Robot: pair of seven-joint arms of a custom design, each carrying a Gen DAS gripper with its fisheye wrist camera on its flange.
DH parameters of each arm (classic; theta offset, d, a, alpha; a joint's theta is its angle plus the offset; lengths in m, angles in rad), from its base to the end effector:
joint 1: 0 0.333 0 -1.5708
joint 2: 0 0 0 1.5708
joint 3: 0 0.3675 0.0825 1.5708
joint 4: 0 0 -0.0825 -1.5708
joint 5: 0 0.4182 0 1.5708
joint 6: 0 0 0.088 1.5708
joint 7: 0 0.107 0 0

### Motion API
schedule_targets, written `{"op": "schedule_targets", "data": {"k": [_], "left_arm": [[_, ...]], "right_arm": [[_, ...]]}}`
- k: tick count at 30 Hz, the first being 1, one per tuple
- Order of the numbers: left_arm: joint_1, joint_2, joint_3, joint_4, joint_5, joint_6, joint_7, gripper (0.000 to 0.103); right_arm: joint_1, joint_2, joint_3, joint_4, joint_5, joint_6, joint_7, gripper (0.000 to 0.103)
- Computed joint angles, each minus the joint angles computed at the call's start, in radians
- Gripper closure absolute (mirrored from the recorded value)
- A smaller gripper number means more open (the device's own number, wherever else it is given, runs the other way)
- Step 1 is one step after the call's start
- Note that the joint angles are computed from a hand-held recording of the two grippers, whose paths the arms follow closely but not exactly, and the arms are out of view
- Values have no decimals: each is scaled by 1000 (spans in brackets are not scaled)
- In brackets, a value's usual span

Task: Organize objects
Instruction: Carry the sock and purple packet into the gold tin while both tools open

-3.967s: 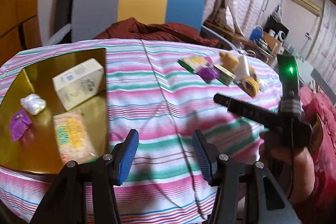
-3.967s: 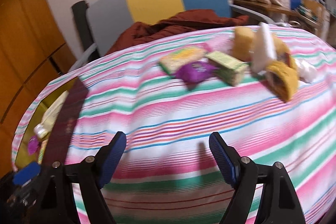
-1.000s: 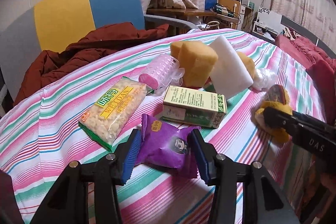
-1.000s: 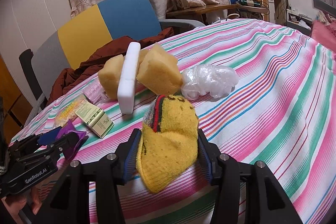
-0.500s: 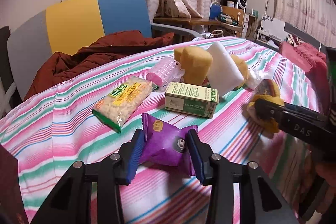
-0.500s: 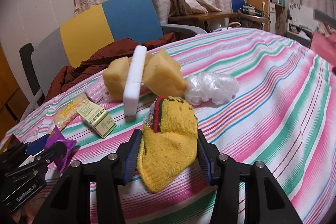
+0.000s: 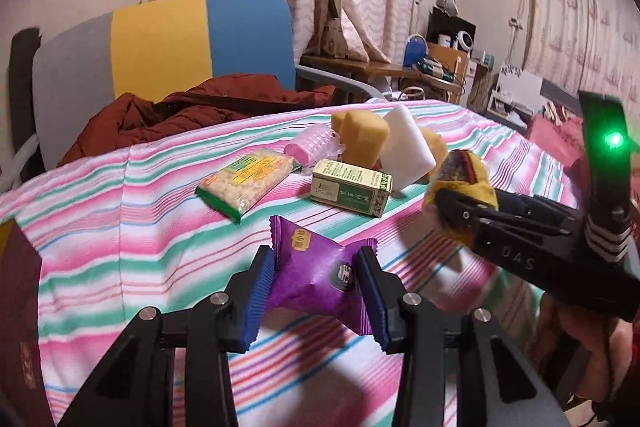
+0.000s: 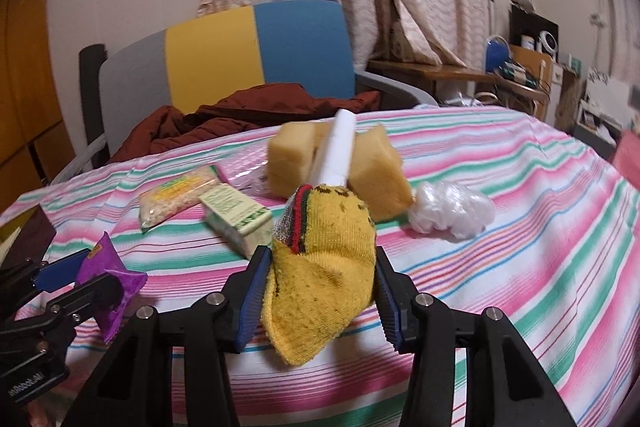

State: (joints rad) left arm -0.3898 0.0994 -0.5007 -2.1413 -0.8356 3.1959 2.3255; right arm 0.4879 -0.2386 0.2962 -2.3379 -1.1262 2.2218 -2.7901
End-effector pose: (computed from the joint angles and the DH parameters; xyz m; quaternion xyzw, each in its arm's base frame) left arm 0.4473 -0.4287 0.4854 -0.3496 0.8181 -0.4371 0.1323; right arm 0.3746 0.3423 0.4867 -0.4684 0.7466 -0.3782 0.2832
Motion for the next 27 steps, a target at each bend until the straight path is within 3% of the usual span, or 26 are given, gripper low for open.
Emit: {"op": "schedule_targets", "data": {"k": [2,4,7,10,16,21,27], "left_arm": [[51,-11,-58,4,-147,-3,111,60],[69,-31,-72,7,-305,-21,218,60],[52,-68,-37,-6,-399,-51,254,60],[28,-116,2,-20,-552,-96,368,60],[-44,-240,96,-110,-714,-159,506,60],[-90,-344,169,-200,-755,-190,502,60],[-84,-460,220,-293,-765,-199,471,60]], "right_arm": [[2,6,0,7,-7,9,-22,53],[8,15,7,18,-13,-7,-40,53],[21,30,15,39,-28,-36,-72,53],[36,45,13,61,-27,-38,-124,53],[58,45,9,84,-11,34,-118,53],[77,92,18,141,2,109,-118,53],[119,181,14,237,-14,208,-123,53]]}}
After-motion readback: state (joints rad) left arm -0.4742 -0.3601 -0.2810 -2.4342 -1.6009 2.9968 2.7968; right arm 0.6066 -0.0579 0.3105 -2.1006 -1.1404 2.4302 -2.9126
